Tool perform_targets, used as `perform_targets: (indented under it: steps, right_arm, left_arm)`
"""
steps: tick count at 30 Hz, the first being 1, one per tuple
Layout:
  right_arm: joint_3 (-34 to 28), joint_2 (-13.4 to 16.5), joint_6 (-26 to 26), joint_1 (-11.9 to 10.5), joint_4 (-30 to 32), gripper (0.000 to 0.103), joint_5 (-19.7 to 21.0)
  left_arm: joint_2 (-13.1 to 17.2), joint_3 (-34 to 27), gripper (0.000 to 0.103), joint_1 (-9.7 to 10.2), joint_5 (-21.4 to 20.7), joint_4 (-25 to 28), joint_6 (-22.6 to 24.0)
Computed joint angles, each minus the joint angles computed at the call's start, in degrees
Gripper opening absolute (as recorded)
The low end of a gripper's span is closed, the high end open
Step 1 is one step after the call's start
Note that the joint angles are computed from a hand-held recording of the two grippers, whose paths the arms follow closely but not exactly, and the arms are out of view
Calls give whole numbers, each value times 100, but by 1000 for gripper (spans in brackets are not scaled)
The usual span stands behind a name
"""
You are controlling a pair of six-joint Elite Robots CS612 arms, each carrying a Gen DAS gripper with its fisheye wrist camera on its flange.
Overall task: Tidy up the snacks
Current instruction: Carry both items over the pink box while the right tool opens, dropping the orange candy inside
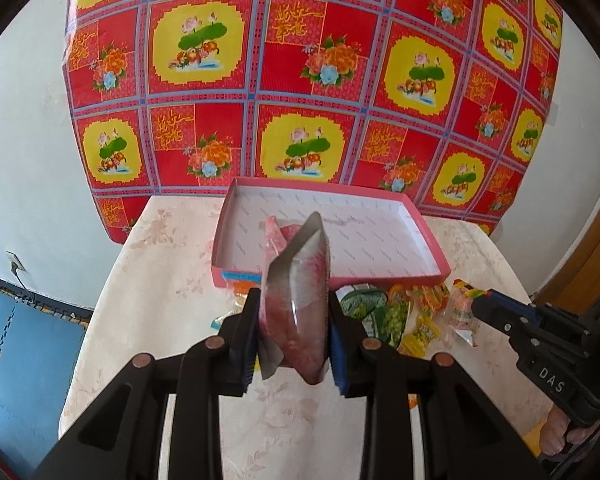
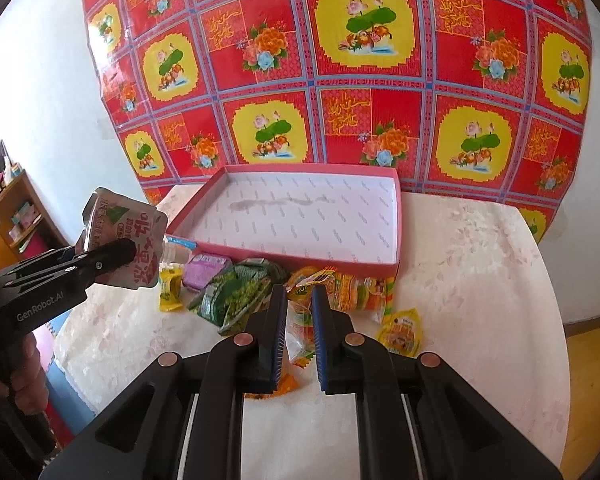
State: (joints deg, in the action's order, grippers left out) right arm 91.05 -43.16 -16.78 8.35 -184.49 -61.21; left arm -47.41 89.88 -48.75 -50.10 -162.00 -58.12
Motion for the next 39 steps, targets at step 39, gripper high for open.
perform_targets:
  steps: [39]
  right_arm:
    - [-1860, 776, 87, 244, 847, 14, -306]
  left_arm:
    - [748, -1343, 31, 641, -476, 53, 701]
